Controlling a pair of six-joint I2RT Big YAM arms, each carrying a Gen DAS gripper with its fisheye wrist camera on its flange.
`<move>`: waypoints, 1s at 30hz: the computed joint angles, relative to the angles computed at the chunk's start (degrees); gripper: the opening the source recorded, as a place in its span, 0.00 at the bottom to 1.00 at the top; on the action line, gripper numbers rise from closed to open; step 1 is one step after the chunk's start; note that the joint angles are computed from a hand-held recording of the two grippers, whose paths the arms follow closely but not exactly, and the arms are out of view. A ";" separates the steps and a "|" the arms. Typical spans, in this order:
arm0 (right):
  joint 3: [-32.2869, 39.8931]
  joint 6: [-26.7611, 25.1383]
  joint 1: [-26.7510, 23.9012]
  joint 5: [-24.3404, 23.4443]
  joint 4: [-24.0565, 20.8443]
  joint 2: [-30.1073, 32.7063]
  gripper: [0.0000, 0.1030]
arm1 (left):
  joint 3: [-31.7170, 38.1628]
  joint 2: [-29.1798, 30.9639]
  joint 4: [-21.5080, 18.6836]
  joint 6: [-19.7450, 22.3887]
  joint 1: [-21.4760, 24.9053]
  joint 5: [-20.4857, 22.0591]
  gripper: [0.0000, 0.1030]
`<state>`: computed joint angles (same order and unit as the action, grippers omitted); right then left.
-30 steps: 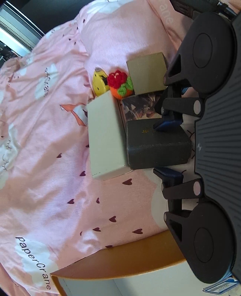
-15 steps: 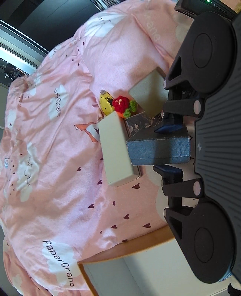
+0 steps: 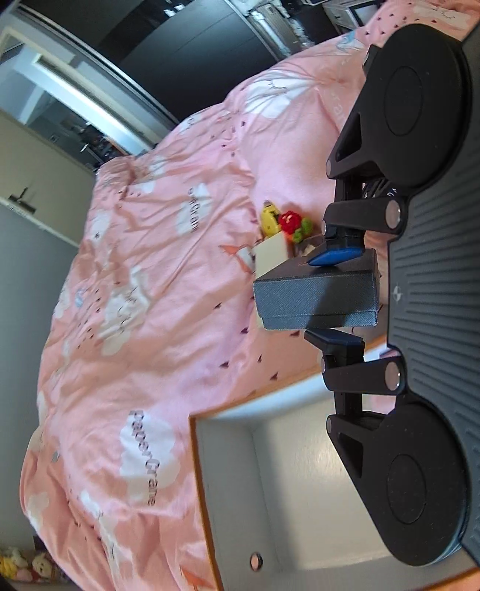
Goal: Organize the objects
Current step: 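Carry the dark gray box toward the orange box while the right tool releases the brown box, then lower the gray box into the orange box while the right tool grasps the card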
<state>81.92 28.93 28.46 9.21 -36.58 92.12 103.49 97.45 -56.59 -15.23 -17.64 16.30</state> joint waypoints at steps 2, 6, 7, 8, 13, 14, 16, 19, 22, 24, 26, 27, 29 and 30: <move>2.02 -1.43 -0.81 -1.99 -2.49 1.40 0.19 | -1.31 -1.32 0.90 -0.76 1.30 -0.37 0.40; 5.79 -9.77 -0.95 -3.56 -6.23 3.93 0.34 | -3.24 -3.01 1.46 -1.90 4.07 -2.12 0.40; 6.53 -12.09 -0.79 -3.97 -6.42 4.36 0.34 | -3.55 -3.16 1.31 -2.35 4.74 -2.51 0.40; 7.22 -14.48 -0.55 -4.49 -6.45 4.79 0.34 | -3.81 -3.20 1.31 -2.80 5.31 -2.73 0.39; 13.00 -21.76 0.71 -5.32 -9.69 8.38 0.45 | -5.17 -2.79 1.20 -4.77 8.21 -3.65 0.36; 14.40 -21.60 0.56 -6.47 -11.05 9.36 0.45 | -5.21 -2.48 1.06 -5.18 8.57 -3.73 0.36; 17.26 -21.12 0.36 -8.98 -14.07 11.32 0.45 | -5.79 -2.01 1.36 -5.62 9.25 -3.92 0.36; 18.55 -22.29 1.16 -9.14 -15.14 12.32 0.45 | -5.79 -0.78 2.05 -6.98 9.78 -3.86 0.36; 19.03 -23.34 2.16 -8.18 -15.44 12.83 0.45 | -6.18 0.41 4.81 -10.07 9.72 -3.90 0.36; 20.11 -24.44 2.70 -7.53 -16.49 13.71 0.47 | -6.33 1.32 6.63 -12.93 9.38 -3.91 0.36; 21.16 -25.43 3.20 -6.13 -17.40 14.59 0.51 | -6.73 2.11 8.53 -15.50 8.94 -4.47 0.36; 21.75 -26.06 3.42 -5.44 -17.86 15.09 0.54 | -6.70 2.52 8.74 -16.44 8.73 -4.65 0.36; 22.93 -27.51 3.71 -4.74 -18.88 16.02 0.58 | -7.03 3.20 9.34 -18.26 8.50 -3.84 0.36; 23.56 -28.12 3.79 -4.81 -19.49 16.49 0.59 | -7.33 3.36 9.68 -18.85 8.30 -3.84 0.36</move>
<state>105.48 0.82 32.26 4.40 -56.07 108.62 96.16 100.81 -46.92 -34.08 -9.34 12.46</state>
